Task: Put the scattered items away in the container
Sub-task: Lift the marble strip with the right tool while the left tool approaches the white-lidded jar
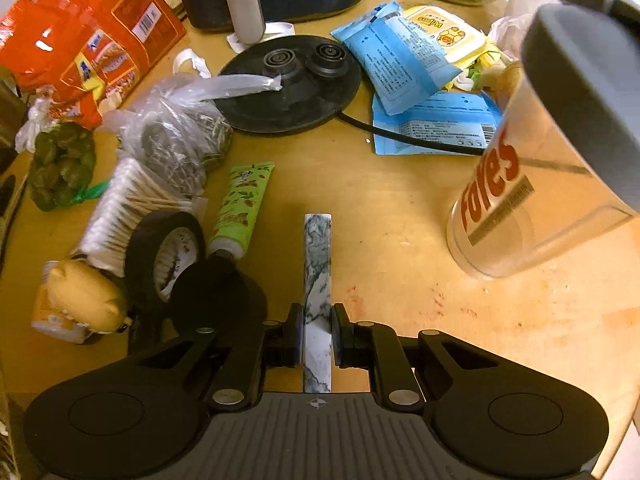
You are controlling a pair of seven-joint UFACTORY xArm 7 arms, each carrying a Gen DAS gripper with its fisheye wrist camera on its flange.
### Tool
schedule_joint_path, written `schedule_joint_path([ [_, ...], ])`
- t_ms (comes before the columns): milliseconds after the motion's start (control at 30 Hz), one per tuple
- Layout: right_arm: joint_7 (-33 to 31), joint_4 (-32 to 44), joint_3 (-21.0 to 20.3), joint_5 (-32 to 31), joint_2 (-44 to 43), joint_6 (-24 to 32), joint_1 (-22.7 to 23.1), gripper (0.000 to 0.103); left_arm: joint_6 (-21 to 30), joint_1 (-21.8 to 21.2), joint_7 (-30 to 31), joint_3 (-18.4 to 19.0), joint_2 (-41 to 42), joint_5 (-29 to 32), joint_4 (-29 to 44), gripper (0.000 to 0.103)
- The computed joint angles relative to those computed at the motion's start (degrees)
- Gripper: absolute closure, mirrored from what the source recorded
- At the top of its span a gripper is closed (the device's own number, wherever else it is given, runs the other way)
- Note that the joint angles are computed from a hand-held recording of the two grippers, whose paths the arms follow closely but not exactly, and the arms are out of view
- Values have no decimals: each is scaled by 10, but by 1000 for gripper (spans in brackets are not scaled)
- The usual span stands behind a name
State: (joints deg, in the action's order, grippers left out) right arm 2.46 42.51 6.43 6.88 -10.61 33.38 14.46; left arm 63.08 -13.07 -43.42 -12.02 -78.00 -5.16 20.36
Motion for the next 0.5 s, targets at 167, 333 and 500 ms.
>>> schedule_joint_path([
  [167, -2, -20, -6, 25, -41, 3, 5, 86, -16, -8, 17, 7, 27, -3, 0, 0],
  [333, -7, -34, -14, 54, -84, 8, 14, 86, -20, -7, 36, 4, 68, 8, 8, 0],
  [500, -5, -46, -19, 79, -128, 12, 24, 86, -47, -6, 51, 9, 97, 16, 3, 0],
])
